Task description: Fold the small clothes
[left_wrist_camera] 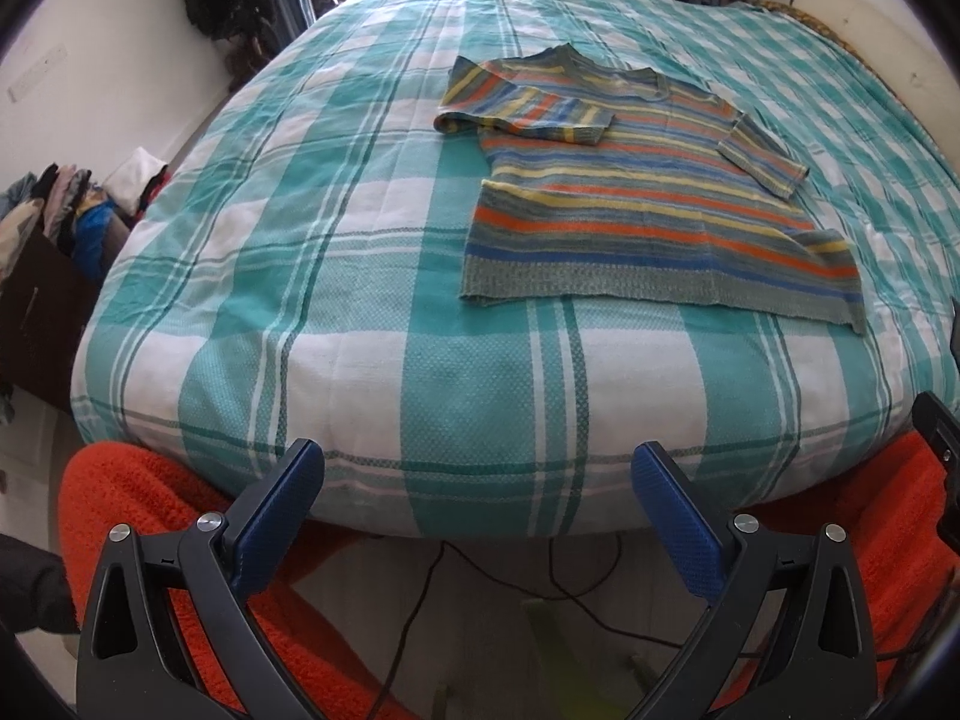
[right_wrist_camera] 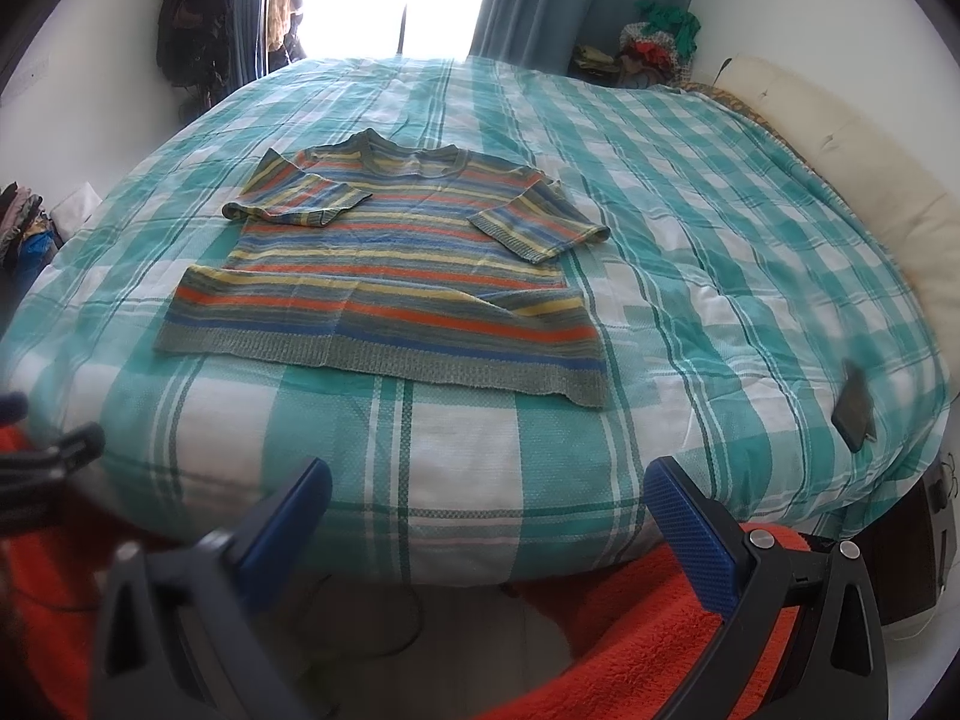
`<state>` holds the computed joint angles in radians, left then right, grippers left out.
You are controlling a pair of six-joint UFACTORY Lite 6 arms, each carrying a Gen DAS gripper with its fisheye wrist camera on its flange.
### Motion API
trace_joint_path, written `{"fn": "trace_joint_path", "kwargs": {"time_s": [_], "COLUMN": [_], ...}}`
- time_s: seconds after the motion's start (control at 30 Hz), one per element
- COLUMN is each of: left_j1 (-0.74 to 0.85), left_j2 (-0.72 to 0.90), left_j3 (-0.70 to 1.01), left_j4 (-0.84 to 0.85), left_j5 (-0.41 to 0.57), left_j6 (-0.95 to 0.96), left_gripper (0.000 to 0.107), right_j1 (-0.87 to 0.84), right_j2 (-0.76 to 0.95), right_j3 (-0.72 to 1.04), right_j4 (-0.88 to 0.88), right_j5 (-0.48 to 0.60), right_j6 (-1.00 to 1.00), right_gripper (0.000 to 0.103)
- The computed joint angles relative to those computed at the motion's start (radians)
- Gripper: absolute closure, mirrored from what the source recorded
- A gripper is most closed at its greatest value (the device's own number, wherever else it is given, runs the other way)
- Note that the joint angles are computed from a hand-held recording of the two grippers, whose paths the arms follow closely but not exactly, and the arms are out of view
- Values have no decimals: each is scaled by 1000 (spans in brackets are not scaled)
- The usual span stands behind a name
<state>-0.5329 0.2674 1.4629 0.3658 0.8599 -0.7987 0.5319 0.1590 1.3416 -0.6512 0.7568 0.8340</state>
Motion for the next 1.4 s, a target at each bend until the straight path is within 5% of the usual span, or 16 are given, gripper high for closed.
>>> {"fn": "trace_joint_path", "kwargs": {"time_s": [0.13, 0.27, 0.33, 0.43, 0.5, 0.57, 0.63, 0.67, 0.7, 0.73, 0.93, 1.1, 1.4], "left_j1": [96, 293, 334, 307, 290, 279, 276, 288, 295, 301, 358, 382, 292], "left_j2": [58, 310, 421, 561, 646, 700, 713, 740, 735, 700, 294, 237, 183], "left_j3": [39, 270, 378, 537, 646, 720, 742, 792, 799, 764, 352, 222, 39], "left_j4": [-20, -384, -482, -453, -464, -451, -450, -494, -516, -532, -754, -848, -709], "left_j5": [-95, -144, -148, -134, -93, -65, -65, -29, -13, -18, -29, 42, -85], "left_j6": [116, 517, 620, 665, 688, 671, 647, 664, 664, 681, 962, 1031, 882], "left_gripper": [5, 6, 6, 9, 34, 46, 82, 102, 104, 104, 104, 104, 104], "right_j1": [-76, -312, -436, -582, -649, -674, -679, -677, -673, -671, -717, -775, -772], "right_j2": [-19, 19, 166, 459, 611, 763, 893, 936, 969, 983, 766, 712, 738], "right_j3": [4, -24, 95, 402, 544, 722, 896, 962, 1021, 1053, 937, 890, 725], "right_j4": [148, 429, 616, 930, 1101, 1136, 1139, 1145, 1148, 1148, 1244, 1290, 1074], "right_j5": [-92, -346, -335, -140, -71, 19, 114, 154, 199, 230, 432, 632, 458], "right_j6": [-203, -622, -831, -1145, -1285, -1302, -1278, -1286, -1296, -1297, -1376, -1363, -1260], "right_gripper": [0, 0, 0, 4, 11, 23, 36, 53, 70, 98, 98, 98, 98]}}
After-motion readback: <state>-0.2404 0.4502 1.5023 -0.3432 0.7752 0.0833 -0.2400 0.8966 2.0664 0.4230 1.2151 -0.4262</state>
